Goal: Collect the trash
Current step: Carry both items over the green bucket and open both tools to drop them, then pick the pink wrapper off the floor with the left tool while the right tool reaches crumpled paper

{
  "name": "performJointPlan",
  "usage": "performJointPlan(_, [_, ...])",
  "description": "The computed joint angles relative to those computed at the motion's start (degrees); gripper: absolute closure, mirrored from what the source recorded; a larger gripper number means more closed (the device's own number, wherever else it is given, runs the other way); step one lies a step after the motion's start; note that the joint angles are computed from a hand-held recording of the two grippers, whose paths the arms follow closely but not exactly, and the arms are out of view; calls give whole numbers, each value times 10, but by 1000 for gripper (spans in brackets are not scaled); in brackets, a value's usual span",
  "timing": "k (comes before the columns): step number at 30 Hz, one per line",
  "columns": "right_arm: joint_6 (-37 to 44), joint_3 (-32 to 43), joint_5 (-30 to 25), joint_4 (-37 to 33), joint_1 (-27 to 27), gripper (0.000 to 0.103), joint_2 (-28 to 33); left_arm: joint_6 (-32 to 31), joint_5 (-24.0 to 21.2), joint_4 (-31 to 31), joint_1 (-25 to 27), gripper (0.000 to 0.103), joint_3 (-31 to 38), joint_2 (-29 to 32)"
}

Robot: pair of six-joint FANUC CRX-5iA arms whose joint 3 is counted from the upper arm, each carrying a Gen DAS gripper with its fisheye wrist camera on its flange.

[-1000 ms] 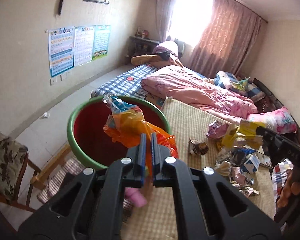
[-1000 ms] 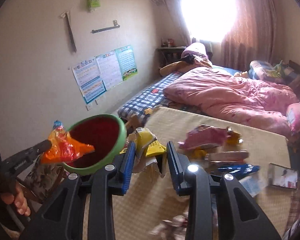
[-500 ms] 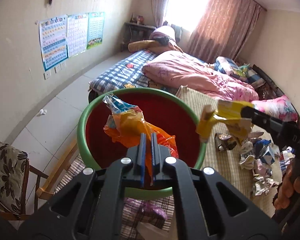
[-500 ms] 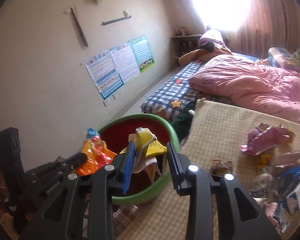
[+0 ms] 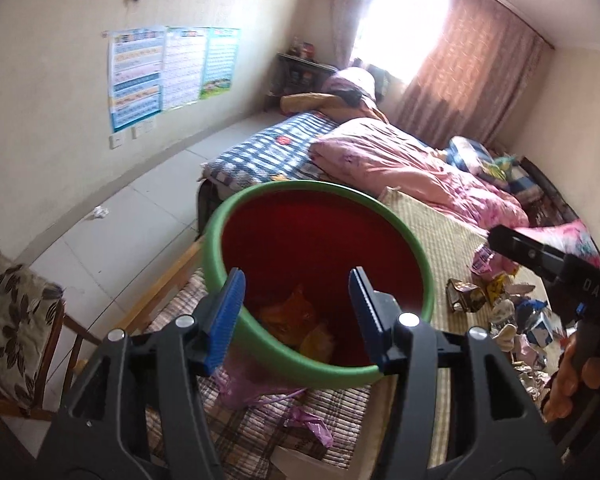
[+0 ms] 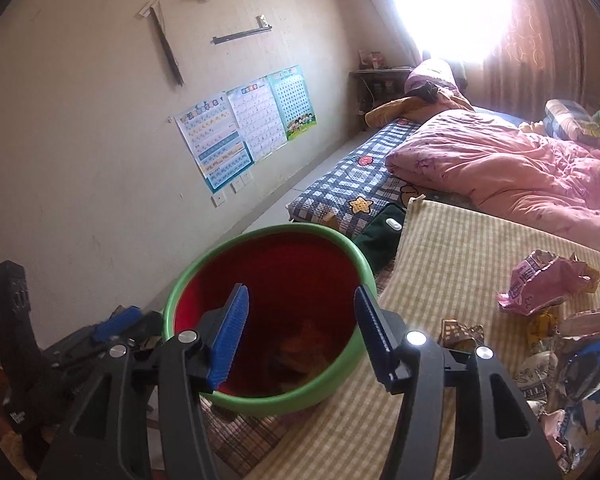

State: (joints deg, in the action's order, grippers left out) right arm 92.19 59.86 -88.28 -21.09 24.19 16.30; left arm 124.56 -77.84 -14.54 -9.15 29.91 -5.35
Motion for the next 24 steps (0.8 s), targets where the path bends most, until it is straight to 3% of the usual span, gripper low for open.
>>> performJointPlan(6, [51,-34,-7,-38,-37,48,-32,110,-82,-134,-91,51,12,-25])
performJointPlan(11, [118,-36,-42,-111,-104,46,-51,270,-224,-290,-247,51,31,-22])
performJointPlan(14, [157,-34,-75,-160,-154,44,-59,387,-300,-335,-333,49,16,-20])
performJointPlan(16, [187,-43,-85,-180,-182,44,-70,464,-344,-338,-385,48,-4,-11])
performJointPlan(18, [203,-39,-110,-204,-212,44,-71,522,-357,-304,-400,48,-28,-9])
performJointPlan(21, [226,-39,-130,-212,-229,43,-76,644,-352,-221,-425,48,-81,-3])
performJointPlan(24, [252,-57,-132,-206,-236,42,-87,715,-343,-188,-448,48,-102,2])
